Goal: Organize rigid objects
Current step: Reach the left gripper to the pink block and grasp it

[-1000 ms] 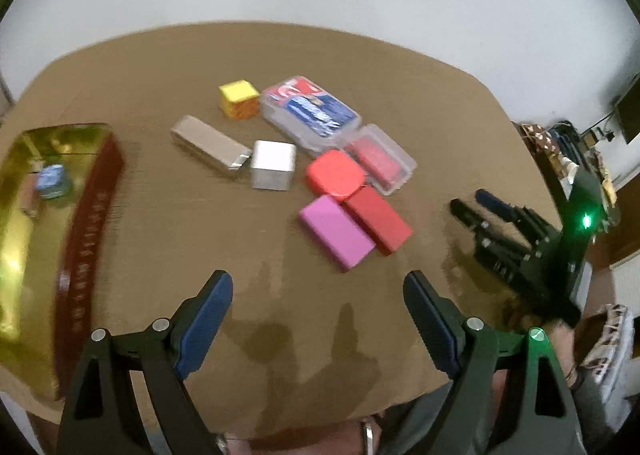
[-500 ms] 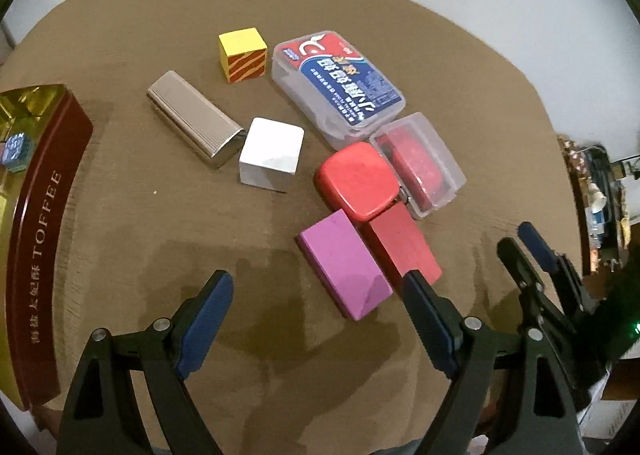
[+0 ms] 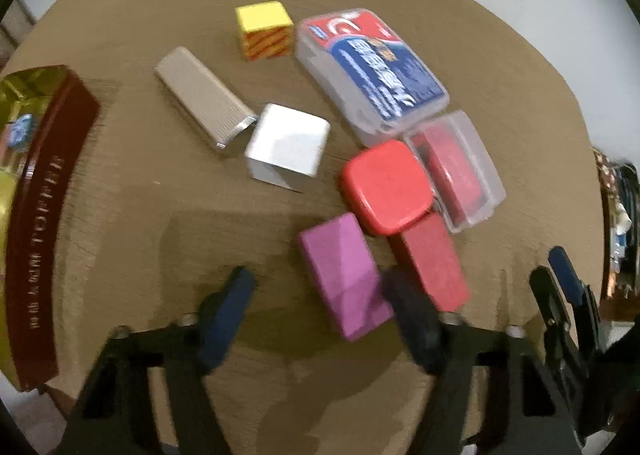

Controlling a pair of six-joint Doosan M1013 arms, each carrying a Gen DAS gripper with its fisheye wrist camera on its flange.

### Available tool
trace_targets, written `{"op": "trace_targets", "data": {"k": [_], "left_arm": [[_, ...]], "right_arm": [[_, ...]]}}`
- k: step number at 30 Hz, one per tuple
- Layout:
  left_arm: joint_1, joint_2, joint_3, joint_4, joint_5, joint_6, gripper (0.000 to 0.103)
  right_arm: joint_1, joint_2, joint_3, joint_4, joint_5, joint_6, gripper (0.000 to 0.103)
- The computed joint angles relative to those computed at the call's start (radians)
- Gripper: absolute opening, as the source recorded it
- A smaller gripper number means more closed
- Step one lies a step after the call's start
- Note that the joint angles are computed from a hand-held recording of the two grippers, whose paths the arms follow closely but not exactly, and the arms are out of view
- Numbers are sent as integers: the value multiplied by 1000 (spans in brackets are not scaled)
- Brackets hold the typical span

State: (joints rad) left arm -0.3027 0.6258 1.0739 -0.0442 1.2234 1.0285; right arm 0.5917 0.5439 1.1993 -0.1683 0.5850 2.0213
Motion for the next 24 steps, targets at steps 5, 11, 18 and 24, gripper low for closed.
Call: {"op": "trace_targets", "data": {"k": [5, 11, 18, 24], "left_arm": [[8, -2, -6, 0, 3, 46, 34], [-3, -8, -10, 34, -8, 72, 30], [-4, -48, 36, 32, -59, 122, 5], [6, -53, 45, -12, -36, 150, 7]], "right_arm": [[-1, -4, 8, -3, -12, 10, 53], [-6, 2, -3, 20, 9, 7, 54], [-5, 13, -22, 22, 40, 1, 54], [-5, 16, -23, 23, 37, -1, 54]]}}
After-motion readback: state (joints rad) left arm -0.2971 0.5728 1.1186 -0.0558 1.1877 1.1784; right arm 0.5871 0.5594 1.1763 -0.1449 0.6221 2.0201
